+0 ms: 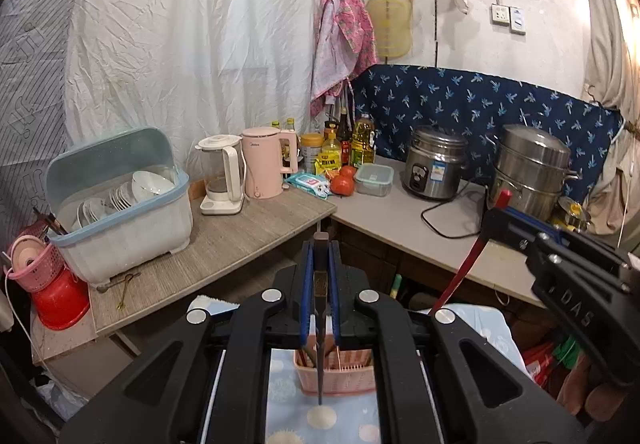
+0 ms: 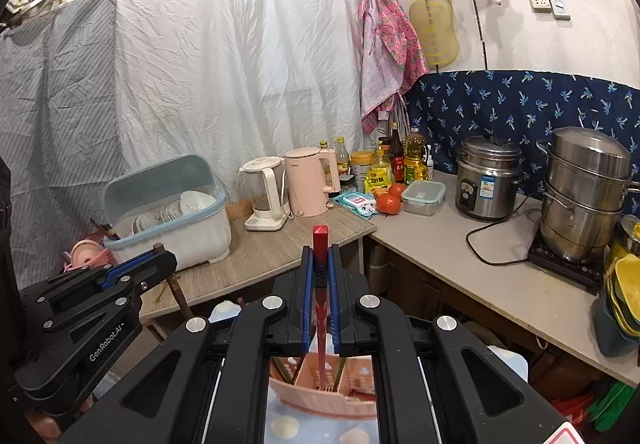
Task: Organize utensils
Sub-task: 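Lower both chopsticks into the pink holder and open both tools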
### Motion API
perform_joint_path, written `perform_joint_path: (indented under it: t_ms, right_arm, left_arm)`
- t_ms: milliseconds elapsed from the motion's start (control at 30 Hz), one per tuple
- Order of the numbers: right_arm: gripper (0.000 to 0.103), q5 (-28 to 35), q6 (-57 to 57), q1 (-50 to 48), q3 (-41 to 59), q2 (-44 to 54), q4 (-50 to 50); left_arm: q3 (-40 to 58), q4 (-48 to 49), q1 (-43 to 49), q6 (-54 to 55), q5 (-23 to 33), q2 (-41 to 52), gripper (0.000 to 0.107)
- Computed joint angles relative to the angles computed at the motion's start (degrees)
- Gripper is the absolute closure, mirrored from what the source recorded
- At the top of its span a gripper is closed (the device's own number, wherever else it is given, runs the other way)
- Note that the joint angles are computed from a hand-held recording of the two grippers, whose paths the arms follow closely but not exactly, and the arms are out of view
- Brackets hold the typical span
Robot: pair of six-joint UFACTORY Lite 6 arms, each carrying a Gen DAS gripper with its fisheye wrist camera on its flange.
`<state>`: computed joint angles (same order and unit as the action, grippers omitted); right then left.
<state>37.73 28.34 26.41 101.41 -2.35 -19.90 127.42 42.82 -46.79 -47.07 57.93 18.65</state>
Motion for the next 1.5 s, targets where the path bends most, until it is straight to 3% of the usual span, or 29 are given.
perform_joint_path:
  t_ms: [167, 333, 667, 767, 800, 900, 933, 1500]
  right_arm:
    - [0.096, -1.7, -0.4, -1.4, 3.3, 7.1, 1.3]
    - [0.096, -6.0, 1.0, -2.0, -3.0, 8.9, 0.9]
    - [0.096, -11.5, 4.9, -2.7, -15.2, 9.2, -1.7]
    - [0.094, -11.8, 6.2, -2.2, -17.0, 8.5, -3.2]
    - [0.086, -11.9, 7.9, -1.9, -17.7, 8.0, -5.0]
    - [0.063, -12.3, 13.8, -0.9, -20.2, 5.8, -10.6]
    - [0.062, -12.4, 15.1, -0.7, -20.9, 5.1, -11.8]
    - [0.058, -8.7, 22.5, 3.3, -30.7, -6.3, -17.6]
  left_arm:
    - [5.9, -2.8, 4.5, 2.5, -2.7, 6.0, 0.1]
    - [-3.7, -2.9, 7.4, -1.0, -9.7, 4.4, 0.1]
    - [-19.2, -1.4, 8.5, -7.1, -16.4, 2.7, 0.1]
    - [-21.6, -0.8, 8.1, -8.8, -16.9, 2.1, 0.099]
    - [-22.2, 0.4, 7.6, -10.1, -16.4, 2.0, 0.099]
    - [-22.8, 2.5, 6.4, -11.9, -14.4, 2.0, 0.076]
    - [-23.2, 3.8, 5.9, -13.2, -13.8, 1.8, 0.066]
    - [-33.3, 7.7, -0.1, -20.3, -9.5, -6.1, 0.062]
